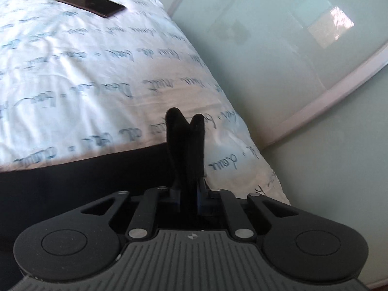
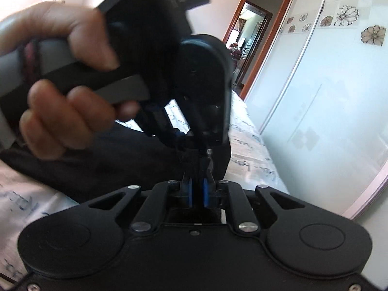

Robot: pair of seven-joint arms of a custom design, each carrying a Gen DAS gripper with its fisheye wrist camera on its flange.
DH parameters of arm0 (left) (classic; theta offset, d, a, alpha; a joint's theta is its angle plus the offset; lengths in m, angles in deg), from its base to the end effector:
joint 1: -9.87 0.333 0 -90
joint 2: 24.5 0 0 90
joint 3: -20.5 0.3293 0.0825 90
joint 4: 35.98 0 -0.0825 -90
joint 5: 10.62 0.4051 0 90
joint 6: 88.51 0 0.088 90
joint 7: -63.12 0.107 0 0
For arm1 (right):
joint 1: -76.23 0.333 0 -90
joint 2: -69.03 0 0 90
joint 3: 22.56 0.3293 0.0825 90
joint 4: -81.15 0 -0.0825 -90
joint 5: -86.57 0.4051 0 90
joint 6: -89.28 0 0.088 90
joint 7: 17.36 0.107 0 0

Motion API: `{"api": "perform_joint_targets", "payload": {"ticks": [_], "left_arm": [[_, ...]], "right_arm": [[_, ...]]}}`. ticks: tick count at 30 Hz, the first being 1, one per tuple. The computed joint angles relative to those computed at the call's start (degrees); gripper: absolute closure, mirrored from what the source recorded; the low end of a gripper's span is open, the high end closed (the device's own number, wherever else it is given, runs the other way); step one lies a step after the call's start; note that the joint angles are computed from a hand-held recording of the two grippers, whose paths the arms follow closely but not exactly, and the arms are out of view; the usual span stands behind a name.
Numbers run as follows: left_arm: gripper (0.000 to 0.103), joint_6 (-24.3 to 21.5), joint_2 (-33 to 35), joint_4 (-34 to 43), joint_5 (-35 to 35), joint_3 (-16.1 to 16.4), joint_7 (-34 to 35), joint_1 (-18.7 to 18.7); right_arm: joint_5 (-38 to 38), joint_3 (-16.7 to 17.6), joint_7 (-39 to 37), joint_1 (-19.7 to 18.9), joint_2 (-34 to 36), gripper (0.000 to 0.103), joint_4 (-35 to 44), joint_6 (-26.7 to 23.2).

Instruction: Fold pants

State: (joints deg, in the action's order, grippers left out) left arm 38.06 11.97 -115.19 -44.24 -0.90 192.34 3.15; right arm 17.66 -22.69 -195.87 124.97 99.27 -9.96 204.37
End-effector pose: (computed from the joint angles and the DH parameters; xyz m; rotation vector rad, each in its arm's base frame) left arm 0.7004 -0.3212 0.3929 1.0469 -2.4747 0.9652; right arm 0.5187 0.5048 0.3523 -1.6313 1.8391 -1.3384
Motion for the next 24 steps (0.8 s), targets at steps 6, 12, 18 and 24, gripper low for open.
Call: {"api": "perform_joint_targets", "payload": {"ticks": [6, 12, 18, 24], "left_arm": [[0.096, 11.19, -10.4, -14.37, -10.3, -1.66, 14.13, 6.51], [0.096, 20.66, -15.49, -20.67, -18.66, 2.16, 21.61, 8.93], [0.095, 23.87, -12.19, -17.02, -9.59, 7.37, 10.65, 9.72], [0.076, 26.19, -9.24, -14.75, -1.45, 8.49, 2.47, 11.63]], "right_arm": [[-2.81, -0.23, -0.08, -0.09, 0.94, 0.093, 1.65, 6.7], [-6.69, -1.84, 3.28, -1.6, 4.77, 0.093, 6.72, 22.51], [-2.95, -3.31, -4.78, -2.72, 15.58, 0.093, 21.46, 34.32], [6.3, -2.26, -19.04, -4.42, 22.62, 0.093, 30.7, 37.07]]}}
